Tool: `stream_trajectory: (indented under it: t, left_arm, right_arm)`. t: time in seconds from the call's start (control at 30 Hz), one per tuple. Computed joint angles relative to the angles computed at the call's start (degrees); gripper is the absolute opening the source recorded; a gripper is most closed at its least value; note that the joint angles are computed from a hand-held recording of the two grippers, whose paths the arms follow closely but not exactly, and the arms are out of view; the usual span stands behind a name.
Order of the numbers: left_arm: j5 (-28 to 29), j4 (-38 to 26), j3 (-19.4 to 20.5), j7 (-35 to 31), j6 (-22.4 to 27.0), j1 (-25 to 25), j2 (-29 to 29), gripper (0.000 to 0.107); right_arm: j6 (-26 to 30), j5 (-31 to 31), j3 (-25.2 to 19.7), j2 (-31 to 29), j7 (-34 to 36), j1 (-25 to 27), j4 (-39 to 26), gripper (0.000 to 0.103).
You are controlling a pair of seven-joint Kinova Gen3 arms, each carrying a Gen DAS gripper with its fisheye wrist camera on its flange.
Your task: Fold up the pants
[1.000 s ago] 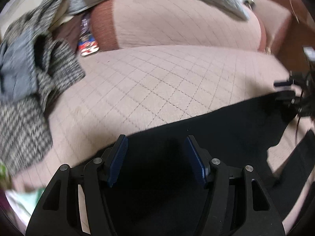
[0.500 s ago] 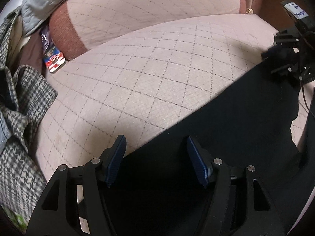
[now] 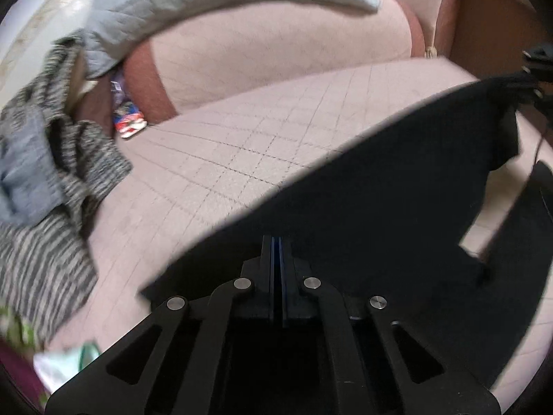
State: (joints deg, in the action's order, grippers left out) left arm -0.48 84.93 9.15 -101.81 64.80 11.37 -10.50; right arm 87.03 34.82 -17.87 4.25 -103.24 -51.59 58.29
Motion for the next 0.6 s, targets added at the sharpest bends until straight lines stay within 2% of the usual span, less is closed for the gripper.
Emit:
stream_trajectory:
  t: [0.07,0.17,0.23,0.33,0.4,0.47,0.53,0.57,0.6]
  left_arm:
    - [1.51,1.92,-0.56,1.05,1.00,0.87,-5.01,0.001]
    - [6.54,3.89,-2.72,2.63,4.53,0.55,-11.27,0.001]
    - [10.86,5.35,-4.90,5.52,7.03,-0.38,-15.13,0.001]
    - [16.82,7.18,-10.14,10.54,10.65,-1.12,-18.90,0.002]
    - [17.20,7.80,-10.79,13.24,11.91,-2.98,-20.38,0.002]
    - [16.59,7.75,-10.06,15.57,12.76,-4.60,-21.07,0.002]
    - [17.12,7.97,-9.66,17.78,12.36,-5.40,-21.72,0.006]
    - [17.67,8.29,-9.26,18.54,11.02,-5.50,-21.95,0.006]
    - [17.93,8.46,-9.01,19.01,10.17,-5.38,-21.90,0.006]
  right_arm:
    - [2.38,4.66,-2.57,-2.56,-2.85,-4.80,1.29,0.004]
    - [6.90,7.96,-9.74,-5.76,-8.05,-8.51,3.87,0.004]
    - [10.03,6.56,-13.97,-6.67,-11.35,-10.43,5.83,0.004]
    - [13.13,1.70,-17.43,-7.32,-15.36,-11.88,9.82,0.004]
    - [13.50,-2.62,-16.46,-7.84,-15.90,-12.07,12.33,0.004]
    - [14.30,-5.77,-17.00,-6.89,-17.75,-10.68,12.08,0.004]
    - [11.77,-8.00,-15.42,-7.95,-19.12,-9.26,11.16,0.005]
    - [9.44,-9.58,-13.05,-8.75,-20.20,-9.39,9.77,0.012]
    - [7.11,-10.24,-10.40,-9.32,-22.20,-10.59,8.67,0.034]
